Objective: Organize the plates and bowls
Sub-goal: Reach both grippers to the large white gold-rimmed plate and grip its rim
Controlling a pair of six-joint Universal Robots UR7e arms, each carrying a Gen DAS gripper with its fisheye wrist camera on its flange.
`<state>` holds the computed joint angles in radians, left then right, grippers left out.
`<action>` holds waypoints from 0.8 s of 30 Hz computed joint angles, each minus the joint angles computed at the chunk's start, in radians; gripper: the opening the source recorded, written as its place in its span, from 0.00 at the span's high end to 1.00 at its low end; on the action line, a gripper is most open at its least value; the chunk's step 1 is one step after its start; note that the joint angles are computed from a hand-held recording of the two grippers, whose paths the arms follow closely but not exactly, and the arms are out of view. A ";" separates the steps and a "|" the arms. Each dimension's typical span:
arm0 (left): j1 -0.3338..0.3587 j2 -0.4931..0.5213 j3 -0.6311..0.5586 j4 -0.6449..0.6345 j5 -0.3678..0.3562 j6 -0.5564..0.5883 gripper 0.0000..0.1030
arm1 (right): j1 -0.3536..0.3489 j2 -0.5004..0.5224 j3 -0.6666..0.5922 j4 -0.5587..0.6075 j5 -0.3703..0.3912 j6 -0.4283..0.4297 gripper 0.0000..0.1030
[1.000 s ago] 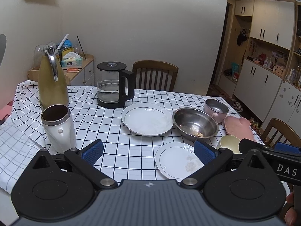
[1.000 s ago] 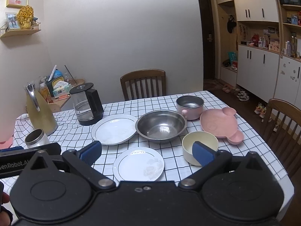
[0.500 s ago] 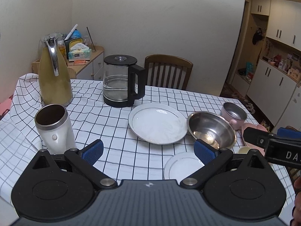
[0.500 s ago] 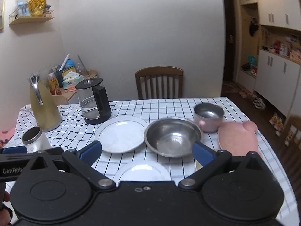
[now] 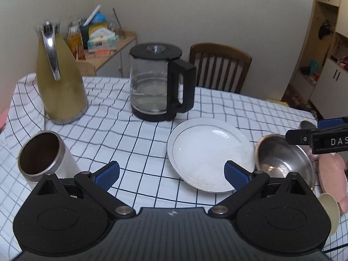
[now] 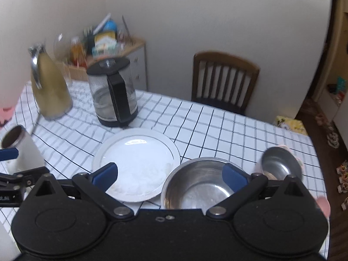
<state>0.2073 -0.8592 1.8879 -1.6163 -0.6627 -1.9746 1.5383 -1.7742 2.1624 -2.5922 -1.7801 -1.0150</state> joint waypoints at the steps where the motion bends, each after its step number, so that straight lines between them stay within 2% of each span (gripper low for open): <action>1: 0.019 -0.007 0.012 -0.047 -0.003 0.028 0.00 | 0.003 0.039 -0.021 0.004 -0.023 -0.004 0.00; 4: 0.074 -0.019 0.034 -0.151 -0.018 0.077 0.00 | 0.023 0.147 -0.077 0.007 -0.087 0.025 0.02; 7: 0.127 -0.029 0.058 -0.262 -0.024 0.121 0.00 | 0.035 0.240 -0.151 0.074 -0.129 0.069 0.04; 9: 0.154 -0.028 0.056 -0.275 -0.027 0.114 0.00 | 0.039 0.294 -0.189 0.101 -0.152 0.081 0.05; 13: 0.211 -0.009 0.040 -0.295 -0.041 0.130 0.01 | 0.042 0.404 -0.254 0.097 -0.202 0.100 0.16; 15: 0.235 -0.004 0.048 -0.346 -0.053 0.153 0.01 | 0.036 0.443 -0.283 0.117 -0.218 0.127 0.25; 17: 0.255 -0.002 0.061 -0.401 -0.064 0.169 0.07 | 0.031 0.478 -0.310 0.136 -0.230 0.145 0.29; 18: 0.267 -0.002 0.072 -0.445 -0.073 0.182 0.11 | 0.028 0.490 -0.318 0.141 -0.233 0.146 0.35; 20: 0.282 -0.001 0.085 -0.493 -0.089 0.192 0.20 | 0.026 0.513 -0.336 0.157 -0.240 0.149 0.40; 22: 0.295 0.003 0.087 -0.512 -0.104 0.205 0.34 | 0.021 0.531 -0.357 0.187 -0.243 0.155 0.49; 23: 0.300 0.003 0.091 -0.527 -0.111 0.212 0.34 | 0.018 0.540 -0.367 0.201 -0.245 0.161 0.55; 24: 0.306 0.003 0.097 -0.545 -0.116 0.214 0.34 | 0.015 0.546 -0.374 0.211 -0.246 0.166 0.57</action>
